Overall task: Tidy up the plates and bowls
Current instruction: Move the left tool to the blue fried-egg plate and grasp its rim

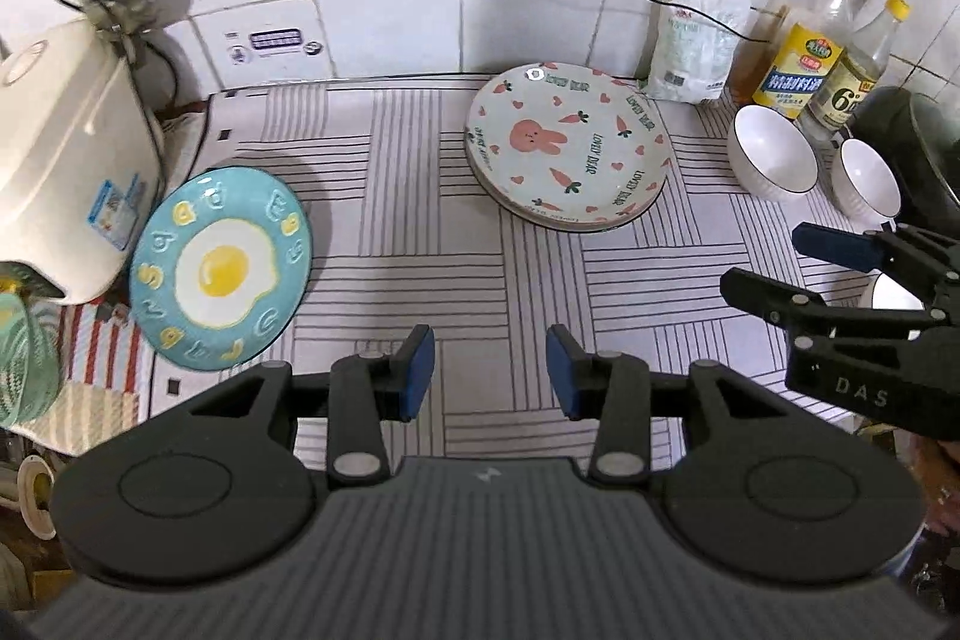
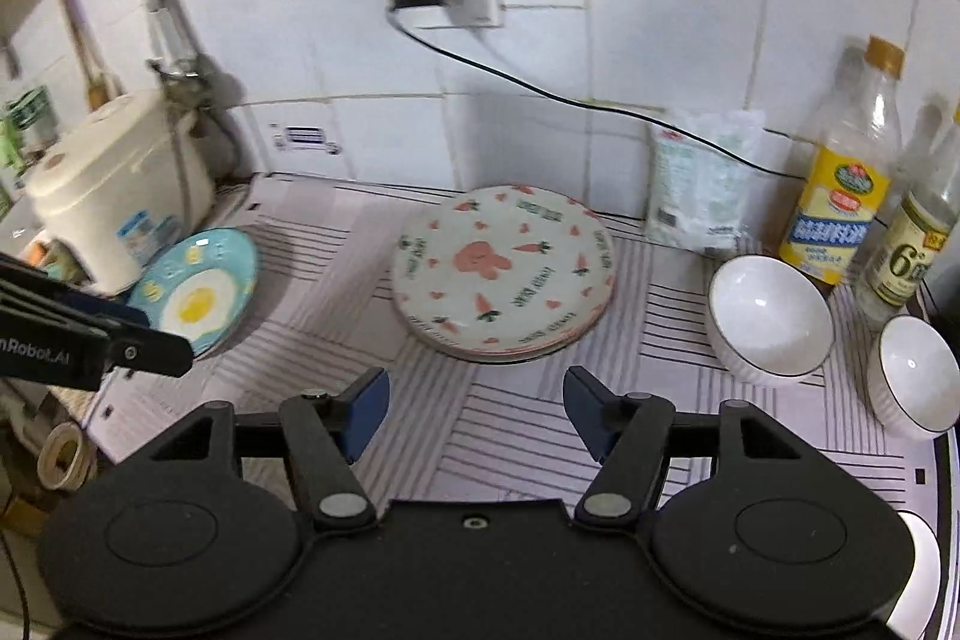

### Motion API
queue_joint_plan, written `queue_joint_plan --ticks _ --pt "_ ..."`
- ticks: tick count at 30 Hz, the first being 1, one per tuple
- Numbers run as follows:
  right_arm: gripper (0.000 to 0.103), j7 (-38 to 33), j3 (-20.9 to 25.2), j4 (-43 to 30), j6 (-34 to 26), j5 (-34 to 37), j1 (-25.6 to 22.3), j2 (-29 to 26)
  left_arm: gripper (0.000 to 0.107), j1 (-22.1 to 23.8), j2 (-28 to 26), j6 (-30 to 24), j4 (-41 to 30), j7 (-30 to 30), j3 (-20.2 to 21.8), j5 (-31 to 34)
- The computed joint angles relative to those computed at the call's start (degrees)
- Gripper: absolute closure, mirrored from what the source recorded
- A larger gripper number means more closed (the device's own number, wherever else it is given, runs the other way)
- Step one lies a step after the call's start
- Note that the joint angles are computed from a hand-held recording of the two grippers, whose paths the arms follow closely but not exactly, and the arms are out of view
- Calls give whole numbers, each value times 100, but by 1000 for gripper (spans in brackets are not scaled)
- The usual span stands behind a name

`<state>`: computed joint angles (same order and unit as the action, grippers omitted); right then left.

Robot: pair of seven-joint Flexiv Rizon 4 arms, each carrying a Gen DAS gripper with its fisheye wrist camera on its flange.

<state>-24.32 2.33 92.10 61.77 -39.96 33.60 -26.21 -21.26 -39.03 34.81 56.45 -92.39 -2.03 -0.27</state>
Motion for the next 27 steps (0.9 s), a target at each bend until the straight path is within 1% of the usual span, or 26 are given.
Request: queue_joint_plan --ticks 7,10,14,16,19,20,22,23,24,27 --pt "34 -129 20 58 570 -252 116 18 66 116 509 352 839 -137 96 112" --pt "34 -336 40 -49 770 -214 161 -108 66 227 621 405 1083 -190 110 111" --pt "34 -409 -99 -134 1302 -216 289 -332 66 398 726 483 1366 -247 125 63" --pt "34 -303 -295 -202 1592 -275 431 -504 66 462 754 456 1446 -291 187 123" --pt "34 62 -722 -335 2099 -352 706 -794 66 590 775 580 1597 -278 222 168" --pt "34 85 -797 -419 2209 -330 764 -902 65 643 772 660 1655 -261 221 161" --pt "33 -48 -906 -638 2384 -295 845 -1138 61 727 764 878 1777 -248 246 177" --pt "33 -179 -933 -788 2399 -271 877 -1265 58 749 756 1004 1833 -263 270 205" --pt "33 -324 -925 -948 2399 -219 883 -1393 57 764 729 1105 1857 -287 303 246" --pt "32 -808 -682 -1572 2451 62 753 -1882 55 873 621 1360 1940 -346 346 232"
